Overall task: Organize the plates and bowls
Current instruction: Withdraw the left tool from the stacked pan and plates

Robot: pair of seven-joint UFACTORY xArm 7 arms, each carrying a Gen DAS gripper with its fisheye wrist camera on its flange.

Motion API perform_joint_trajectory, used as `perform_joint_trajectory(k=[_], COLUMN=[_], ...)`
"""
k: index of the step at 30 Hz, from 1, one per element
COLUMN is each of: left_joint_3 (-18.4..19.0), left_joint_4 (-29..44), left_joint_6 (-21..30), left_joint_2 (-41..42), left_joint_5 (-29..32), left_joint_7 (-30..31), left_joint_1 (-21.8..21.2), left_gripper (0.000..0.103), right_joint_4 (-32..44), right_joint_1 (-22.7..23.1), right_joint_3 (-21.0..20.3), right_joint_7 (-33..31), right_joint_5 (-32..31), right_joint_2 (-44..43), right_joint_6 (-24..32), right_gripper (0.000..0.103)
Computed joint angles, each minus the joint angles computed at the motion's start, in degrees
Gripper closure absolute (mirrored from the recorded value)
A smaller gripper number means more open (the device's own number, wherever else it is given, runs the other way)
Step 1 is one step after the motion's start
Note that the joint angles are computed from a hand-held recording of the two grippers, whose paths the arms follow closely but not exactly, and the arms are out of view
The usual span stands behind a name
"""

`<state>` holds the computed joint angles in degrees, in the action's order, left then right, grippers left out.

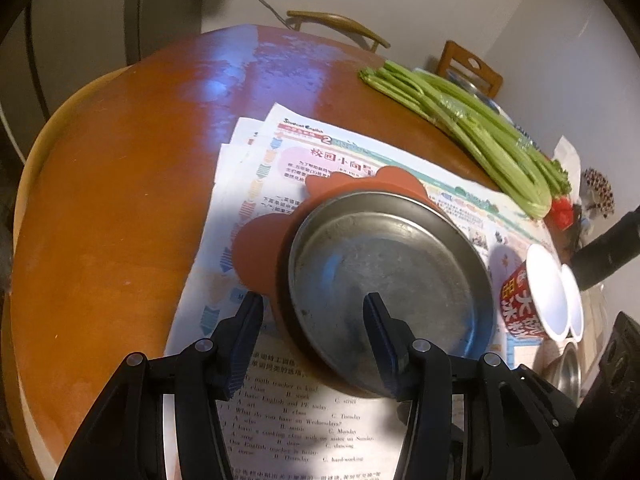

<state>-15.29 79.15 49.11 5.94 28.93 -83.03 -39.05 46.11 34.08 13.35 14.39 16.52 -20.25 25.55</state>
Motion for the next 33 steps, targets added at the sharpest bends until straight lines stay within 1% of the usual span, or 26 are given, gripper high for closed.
perform_joint_trajectory(k=[3, 6, 11, 14, 16, 18, 20, 25, 29, 33], left_joint_3=[-0.2, -1.0, -2.9, -3.5, -3.9, -4.2, -4.3, -4.3, -3.9, -3.1], left_joint_4=[-0.1, -0.4, 3.5, 5.6, 6.9, 8.0, 9.2, 14.0, 17.5, 20.9], left_joint_6=[2.2, 4.4, 14.7, 18.6, 20.4, 21.5, 22.4, 26.3, 28.3, 29.0], left_joint_2=[-1.0, -2.4, -2.1, -1.7, -1.4, -0.9, -0.4, 2.1, 3.8, 5.6], left_joint_5=[1.8, 4.1, 9.3, 11.5, 13.0, 14.5, 15.8, 18.9, 21.2, 22.7], left_joint_7=[-2.6, -5.8, -10.0, -11.4, -12.1, -12.7, -13.8, -14.6, -15.0, -14.9], left_joint_1=[-0.6, -1.0, -3.1, -4.6, -5.7, -6.9, -8.1, -12.0, -15.2, -18.0], left_gripper=[0.049, 0.049, 0.049, 0.049, 0.049, 0.049, 0.049, 0.049, 0.049, 0.049], right_joint_4=[-0.5, -1.7, -4.2, -5.0, -5.7, -6.1, -6.4, -7.2, -8.3, -8.9], right_joint_1=[0.5, -0.2, -2.5, -3.5, -2.7, -1.8, -2.0, -3.1, -4.2, -5.4], right_joint_3=[-0.8, -0.2, 1.5, 1.8, 0.8, -0.5, -0.6, -0.9, -1.0, -1.2], right_joint_7=[-1.2, -0.5, 2.6, 4.1, 3.9, 3.3, 3.2, 3.2, 3.5, 3.4], right_joint_5=[1.0, 0.0, -4.4, -6.8, -6.7, -6.1, -6.3, -7.3, -8.0, -8.8], right_joint_2=[-0.7, -2.9, -7.4, -10.2, -11.7, -13.2, -14.6, -18.7, -23.0, -27.5], right_joint_6=[-0.1, -0.8, -2.4, -2.5, -2.5, -2.3, -2.2, -0.4, 1.0, 3.4], right_gripper=[0.044, 0.044, 0.044, 0.044, 0.044, 0.044, 0.044, 0.044, 0.044, 0.043])
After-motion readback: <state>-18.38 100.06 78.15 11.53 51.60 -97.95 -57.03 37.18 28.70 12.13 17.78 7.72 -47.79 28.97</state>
